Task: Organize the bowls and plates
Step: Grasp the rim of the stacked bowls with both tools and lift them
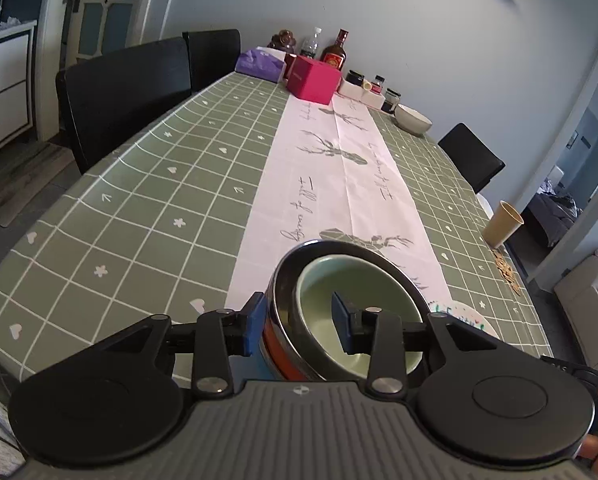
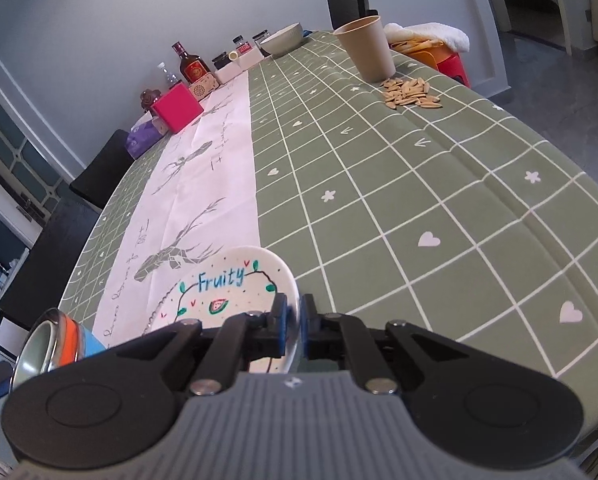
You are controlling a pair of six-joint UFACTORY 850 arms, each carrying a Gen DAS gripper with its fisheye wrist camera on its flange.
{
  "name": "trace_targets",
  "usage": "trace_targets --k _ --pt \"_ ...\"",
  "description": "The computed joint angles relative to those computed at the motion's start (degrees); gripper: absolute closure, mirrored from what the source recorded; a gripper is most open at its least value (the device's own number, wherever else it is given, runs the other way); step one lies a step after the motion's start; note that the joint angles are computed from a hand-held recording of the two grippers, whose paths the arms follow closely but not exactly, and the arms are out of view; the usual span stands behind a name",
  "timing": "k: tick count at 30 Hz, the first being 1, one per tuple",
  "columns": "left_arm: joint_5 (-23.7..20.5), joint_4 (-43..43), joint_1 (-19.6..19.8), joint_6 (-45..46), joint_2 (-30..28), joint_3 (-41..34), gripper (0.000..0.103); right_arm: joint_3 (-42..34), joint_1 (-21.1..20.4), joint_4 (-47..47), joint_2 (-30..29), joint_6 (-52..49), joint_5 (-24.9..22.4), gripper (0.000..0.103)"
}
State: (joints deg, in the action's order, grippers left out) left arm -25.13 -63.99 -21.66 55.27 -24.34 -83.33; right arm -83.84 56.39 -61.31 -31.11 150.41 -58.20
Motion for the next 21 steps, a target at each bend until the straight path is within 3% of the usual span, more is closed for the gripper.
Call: trace_targets --k 5,10,11,12,13,14,18,21 --pt "-1.52 0.35 0.39 -1.52 -0.30 -0.20 0.057 -3.90 -0.31 2.95 -2.34 -6.83 -2.28 0.098" --pt "-5.04 1.51 1.03 -4.02 -2.06 -2.05 0.042 -9.38 1.70 0.05 -4.69 -12.05 -13.43 0.093" --pt "-6.37 2.59 1.19 -5.55 -2.77 -2.86 0.039 -9.82 2.00 -2.26 -4.57 -11.97 -13.57 0.085" --pt "-6.87 3.19 1.25 -7.04 -3.25 -3.32 0.036 -10.13 2.07 -4.68 -4.33 -11.40 -12.29 0.076" --pt "-7.25 3.70 1.30 -8.42 -3.68 -3.71 0.035 -9.94 1.73 -7.24 -3.80 -10.27 -9.08 0.053" --pt "-7.81 4.57 1.39 -10.13 -4.25 -4.33 0.034 -9.76 1.14 -9.56 -3.37 -8.58 -4.56 0.046" --pt "-13.95 10.11 2.21 -21.05 -8.21 -8.97 0.030 -12.36 -2.54 -14.15 -5.25 -1.99 14.59 0.044" --pt "-21.86 8.85 3.85 -26.34 -11.68 -12.72 0.026 -18.13 -4.40 -7.89 -9.51 -3.21 23.01 0.047"
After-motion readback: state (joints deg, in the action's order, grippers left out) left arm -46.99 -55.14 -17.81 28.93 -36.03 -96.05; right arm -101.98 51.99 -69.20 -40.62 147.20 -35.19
